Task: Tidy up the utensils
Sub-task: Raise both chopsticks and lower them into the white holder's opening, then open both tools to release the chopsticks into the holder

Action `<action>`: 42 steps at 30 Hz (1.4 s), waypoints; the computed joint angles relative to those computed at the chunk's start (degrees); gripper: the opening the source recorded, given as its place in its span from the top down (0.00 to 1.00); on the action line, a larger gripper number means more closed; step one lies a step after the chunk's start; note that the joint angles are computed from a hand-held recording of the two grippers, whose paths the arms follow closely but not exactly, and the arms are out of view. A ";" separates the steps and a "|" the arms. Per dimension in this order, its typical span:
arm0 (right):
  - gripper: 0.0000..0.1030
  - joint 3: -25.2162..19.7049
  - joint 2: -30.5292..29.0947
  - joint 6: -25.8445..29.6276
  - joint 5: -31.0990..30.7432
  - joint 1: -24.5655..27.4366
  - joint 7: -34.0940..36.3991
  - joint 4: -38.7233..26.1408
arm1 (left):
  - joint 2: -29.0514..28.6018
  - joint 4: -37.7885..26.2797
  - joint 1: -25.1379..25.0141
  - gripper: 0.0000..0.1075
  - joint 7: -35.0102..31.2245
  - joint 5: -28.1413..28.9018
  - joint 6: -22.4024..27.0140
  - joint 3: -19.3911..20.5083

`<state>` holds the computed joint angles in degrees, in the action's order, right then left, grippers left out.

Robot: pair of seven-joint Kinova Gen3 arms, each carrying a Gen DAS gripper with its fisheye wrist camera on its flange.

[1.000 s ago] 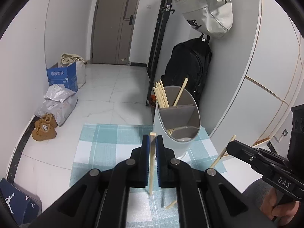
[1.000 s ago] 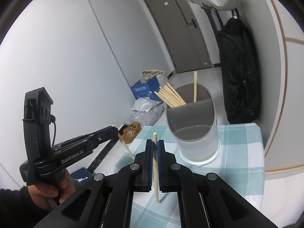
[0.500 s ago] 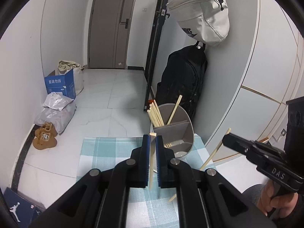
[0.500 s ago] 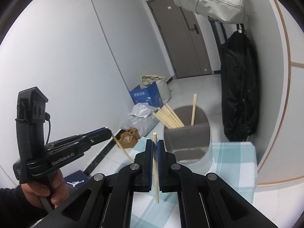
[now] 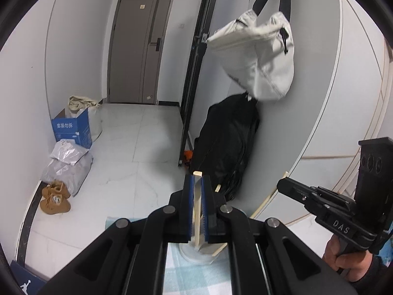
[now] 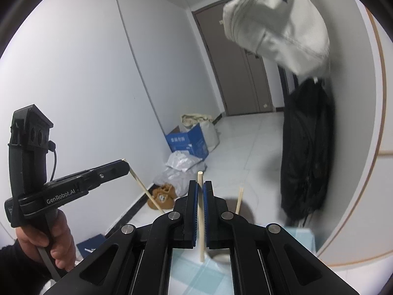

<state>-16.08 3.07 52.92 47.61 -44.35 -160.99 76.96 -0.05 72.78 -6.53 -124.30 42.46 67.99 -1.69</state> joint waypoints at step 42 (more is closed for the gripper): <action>0.90 8.93 9.96 -0.62 -23.07 6.89 26.81 -10.46 | 16.48 -12.73 0.30 0.95 7.98 -6.00 7.90 7.84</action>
